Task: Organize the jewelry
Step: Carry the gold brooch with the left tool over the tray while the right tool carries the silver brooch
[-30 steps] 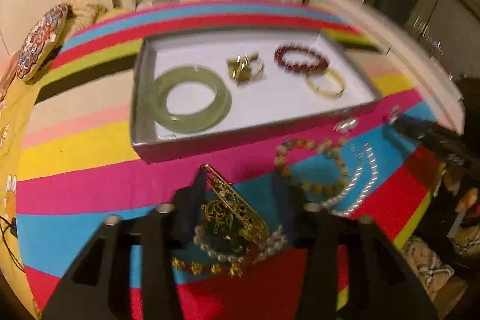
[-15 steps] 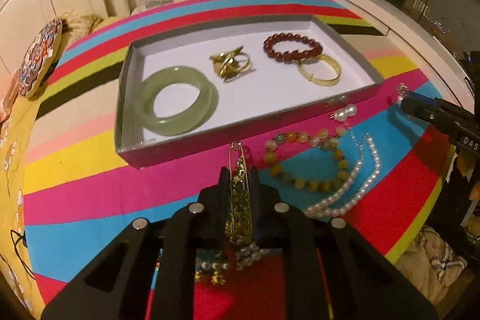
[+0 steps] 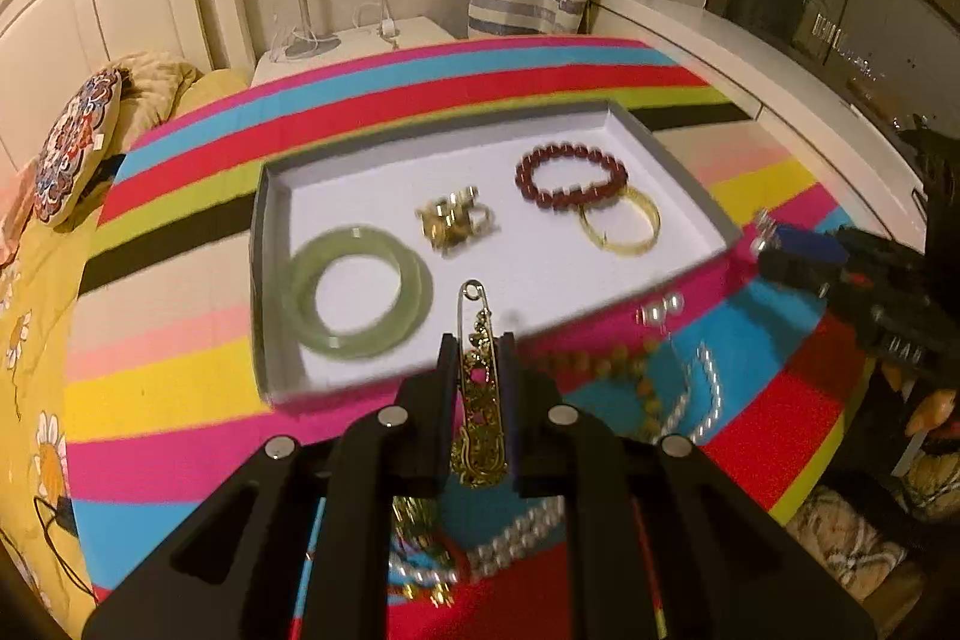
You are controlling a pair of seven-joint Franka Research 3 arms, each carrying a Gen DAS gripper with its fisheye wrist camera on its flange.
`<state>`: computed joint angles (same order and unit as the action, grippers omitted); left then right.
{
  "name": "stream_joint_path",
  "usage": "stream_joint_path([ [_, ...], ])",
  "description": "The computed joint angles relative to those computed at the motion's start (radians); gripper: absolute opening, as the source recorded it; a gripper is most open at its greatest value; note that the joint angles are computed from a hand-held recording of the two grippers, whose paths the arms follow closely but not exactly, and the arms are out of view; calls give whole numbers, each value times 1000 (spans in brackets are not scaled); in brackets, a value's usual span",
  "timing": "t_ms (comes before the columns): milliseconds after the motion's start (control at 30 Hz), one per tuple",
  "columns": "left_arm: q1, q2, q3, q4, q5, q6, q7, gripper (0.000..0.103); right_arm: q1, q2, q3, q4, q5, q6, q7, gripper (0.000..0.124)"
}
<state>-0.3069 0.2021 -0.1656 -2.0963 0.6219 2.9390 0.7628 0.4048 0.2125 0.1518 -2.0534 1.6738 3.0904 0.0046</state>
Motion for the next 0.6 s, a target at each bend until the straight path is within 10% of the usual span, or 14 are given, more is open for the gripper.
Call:
stream_joint_path([
  [233, 84, 57, -54, 110, -210, -12, 200, 13, 13, 90, 16, 74, -400, -4, 335, 35],
  [600, 47, 240, 21, 378, -233, -144, 196, 13, 120, 230, -103, 211, -903, -68, 791, 35],
])
